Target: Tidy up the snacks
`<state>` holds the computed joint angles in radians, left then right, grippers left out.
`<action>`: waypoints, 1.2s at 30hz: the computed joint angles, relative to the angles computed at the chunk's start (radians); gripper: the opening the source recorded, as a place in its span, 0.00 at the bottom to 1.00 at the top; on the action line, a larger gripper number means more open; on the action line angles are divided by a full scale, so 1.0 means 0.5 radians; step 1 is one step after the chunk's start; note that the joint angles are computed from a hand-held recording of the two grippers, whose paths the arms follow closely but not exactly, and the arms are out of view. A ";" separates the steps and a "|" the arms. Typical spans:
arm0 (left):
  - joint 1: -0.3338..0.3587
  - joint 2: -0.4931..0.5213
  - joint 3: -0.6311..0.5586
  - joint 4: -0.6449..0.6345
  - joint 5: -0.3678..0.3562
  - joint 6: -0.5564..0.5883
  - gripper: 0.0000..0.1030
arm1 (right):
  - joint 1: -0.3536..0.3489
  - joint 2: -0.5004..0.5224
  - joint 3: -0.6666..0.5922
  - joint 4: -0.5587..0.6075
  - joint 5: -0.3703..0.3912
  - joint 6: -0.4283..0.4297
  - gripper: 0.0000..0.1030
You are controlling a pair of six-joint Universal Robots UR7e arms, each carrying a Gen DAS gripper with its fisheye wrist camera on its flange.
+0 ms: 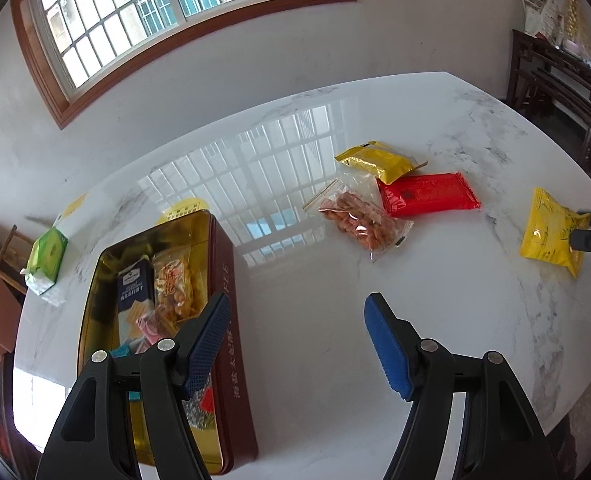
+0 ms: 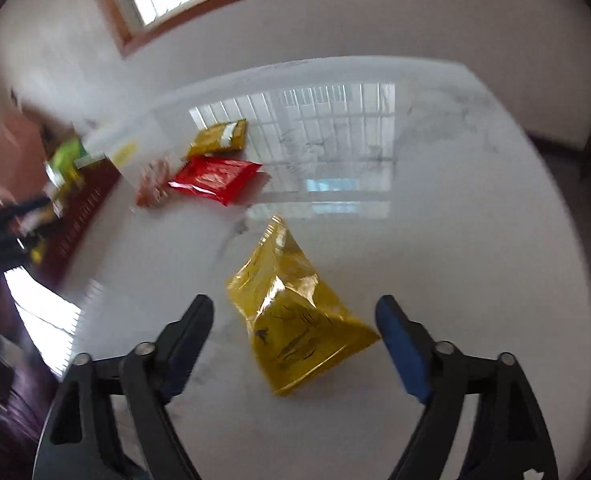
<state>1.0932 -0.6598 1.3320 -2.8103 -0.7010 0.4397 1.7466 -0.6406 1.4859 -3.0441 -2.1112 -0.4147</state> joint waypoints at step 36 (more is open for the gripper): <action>0.225 1.067 -2.275 1.929 -0.544 -0.921 0.68 | -0.095 0.045 -0.069 -0.034 0.023 -0.217 0.50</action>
<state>1.2055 -0.1261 0.1944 -1.8459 -0.9731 -0.0206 1.6989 -0.6179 1.4513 -3.0610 -2.0998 -0.5231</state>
